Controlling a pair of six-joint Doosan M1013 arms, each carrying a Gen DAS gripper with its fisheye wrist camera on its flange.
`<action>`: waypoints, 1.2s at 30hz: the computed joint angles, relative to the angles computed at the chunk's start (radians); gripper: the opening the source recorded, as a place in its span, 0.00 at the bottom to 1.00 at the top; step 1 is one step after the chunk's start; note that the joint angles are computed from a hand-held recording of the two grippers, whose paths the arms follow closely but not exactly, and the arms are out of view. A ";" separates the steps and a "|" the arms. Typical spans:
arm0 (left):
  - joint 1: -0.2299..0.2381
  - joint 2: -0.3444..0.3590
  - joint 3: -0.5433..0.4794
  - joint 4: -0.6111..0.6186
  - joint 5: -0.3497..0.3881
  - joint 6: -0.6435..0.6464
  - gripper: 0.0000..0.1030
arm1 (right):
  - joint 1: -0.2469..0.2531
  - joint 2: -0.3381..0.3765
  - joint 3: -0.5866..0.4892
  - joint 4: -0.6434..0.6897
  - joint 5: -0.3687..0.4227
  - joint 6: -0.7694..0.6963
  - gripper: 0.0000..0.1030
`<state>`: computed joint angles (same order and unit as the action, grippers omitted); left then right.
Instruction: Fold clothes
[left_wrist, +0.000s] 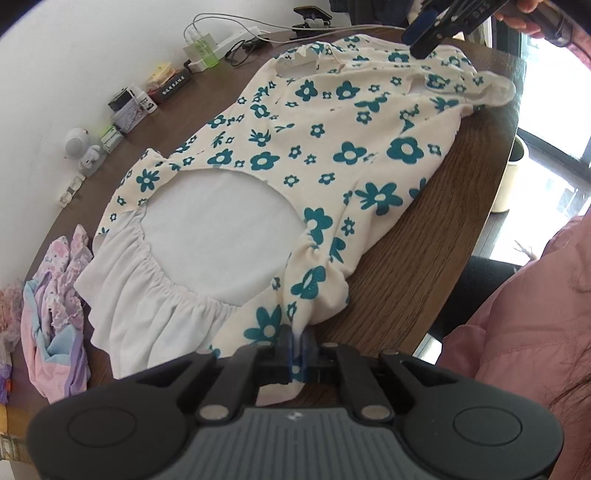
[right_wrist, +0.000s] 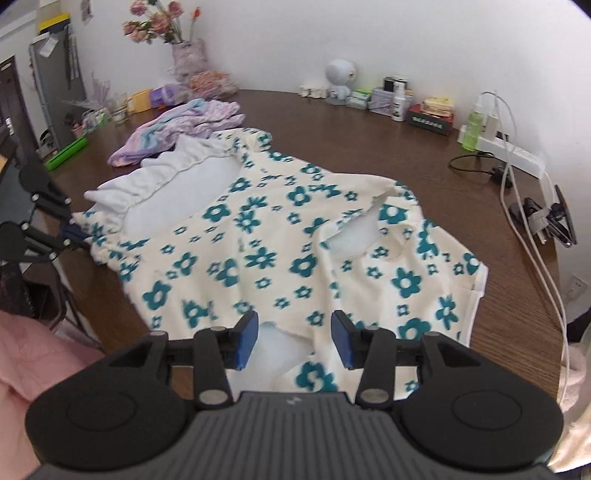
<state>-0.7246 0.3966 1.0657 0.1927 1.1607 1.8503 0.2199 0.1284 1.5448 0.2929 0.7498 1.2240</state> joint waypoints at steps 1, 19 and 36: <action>0.006 0.003 -0.020 -0.044 -0.008 -0.014 0.08 | -0.007 0.015 -0.016 0.005 -0.003 0.015 0.43; 0.011 0.133 -0.181 -0.131 0.046 0.039 0.07 | -0.075 0.294 -0.335 0.184 0.202 0.122 0.02; 0.072 0.315 -0.532 0.020 0.009 -0.054 0.31 | -0.017 0.274 -0.363 -0.239 0.103 0.216 0.41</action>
<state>-0.6522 0.7118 0.5340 0.2126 1.1692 1.7961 0.2027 0.4023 1.1822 0.0538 0.8532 1.4400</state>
